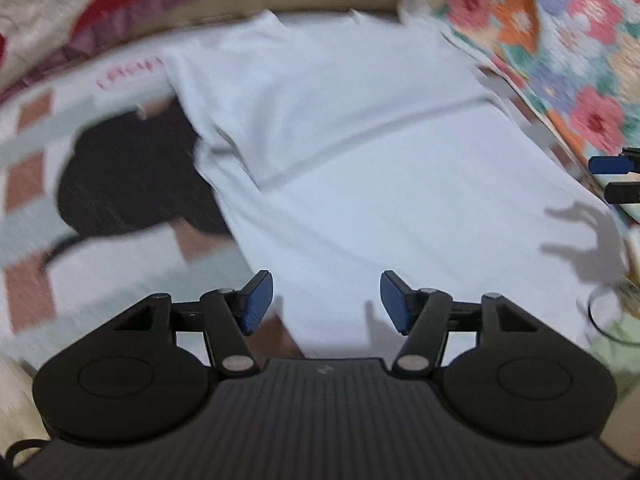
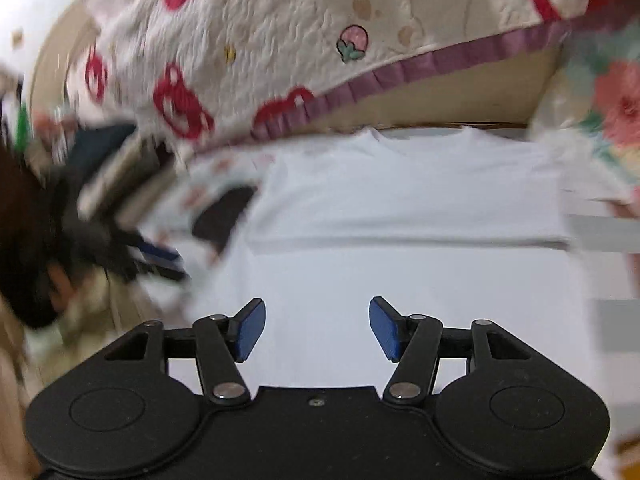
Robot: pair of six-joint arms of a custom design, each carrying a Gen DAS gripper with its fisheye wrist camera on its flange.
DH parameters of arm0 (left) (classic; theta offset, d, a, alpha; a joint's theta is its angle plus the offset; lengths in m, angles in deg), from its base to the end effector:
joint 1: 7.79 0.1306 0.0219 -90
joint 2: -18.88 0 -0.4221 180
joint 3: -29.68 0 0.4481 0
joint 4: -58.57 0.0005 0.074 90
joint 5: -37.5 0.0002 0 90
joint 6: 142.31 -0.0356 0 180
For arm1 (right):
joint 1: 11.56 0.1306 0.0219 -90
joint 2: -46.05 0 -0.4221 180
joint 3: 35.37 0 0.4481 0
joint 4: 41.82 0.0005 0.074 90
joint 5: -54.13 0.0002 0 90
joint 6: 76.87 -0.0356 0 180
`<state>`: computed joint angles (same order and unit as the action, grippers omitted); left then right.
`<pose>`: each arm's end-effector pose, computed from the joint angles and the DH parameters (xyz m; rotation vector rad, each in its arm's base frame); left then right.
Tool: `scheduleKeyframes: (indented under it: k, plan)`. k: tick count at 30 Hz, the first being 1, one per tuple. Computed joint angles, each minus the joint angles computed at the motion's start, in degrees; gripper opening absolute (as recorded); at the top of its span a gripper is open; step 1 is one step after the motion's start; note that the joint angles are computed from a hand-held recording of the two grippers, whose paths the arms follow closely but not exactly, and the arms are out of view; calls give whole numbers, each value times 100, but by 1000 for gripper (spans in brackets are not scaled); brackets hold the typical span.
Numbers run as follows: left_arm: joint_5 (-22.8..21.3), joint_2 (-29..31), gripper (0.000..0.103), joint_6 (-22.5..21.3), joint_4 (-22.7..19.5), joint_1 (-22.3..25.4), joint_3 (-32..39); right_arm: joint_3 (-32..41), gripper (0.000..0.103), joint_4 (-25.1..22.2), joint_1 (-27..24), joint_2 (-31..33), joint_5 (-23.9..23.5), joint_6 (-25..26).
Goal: Fold clothes
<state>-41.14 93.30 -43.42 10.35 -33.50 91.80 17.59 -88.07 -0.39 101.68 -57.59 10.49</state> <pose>0.3569 -0.1802 0.3468 0.4598 2.6321 -0.4626 0.2933 0.0708 0.3773 -0.3529 2.3965 0.5690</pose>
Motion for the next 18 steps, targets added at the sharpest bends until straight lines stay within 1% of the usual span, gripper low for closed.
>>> scheduleKeyframes:
  k: [1,2,5,7,9,11,13,14,16,18]
  plan:
    - [106,-37,59,24,-73,-10,-13,-35,65,-386,-152,-247,87,287]
    - [267,-96,59,106,-135,-7,-34,-101,65,-694,-363,-491,135,450]
    - [754,-296,59,366,-280,3,-104,-314,65,-1503,-1226,-1146,162,824]
    - [1026,-448,59,503,-337,-3,-151,-414,65,-1872,-1734,-1382,248,958]
    - [1243,-555,60,517,-436,-27,-153,-488,65,-2164,-2230,-1500,413,1037]
    - [1442,-645,61,424,-558,-38,-136,-539,65,-2304,-2583,-1511,613,1019]
    - [1582,-731,63,249,-693,-42,-110,-551,65,-2326,-2812,-1510,646,940]
    - [1624,-785,65,72,-778,-45,-91,-551,65,-2322,-2963,-1516,602,892]
    - [1656,-850,66,-129,-832,-29,-73,-550,66,-2300,-3288,-1491,383,742]
    - [1749,-862,66,-108,-769,1,-86,-572,69,-2291,-3656,-1405,65,466]
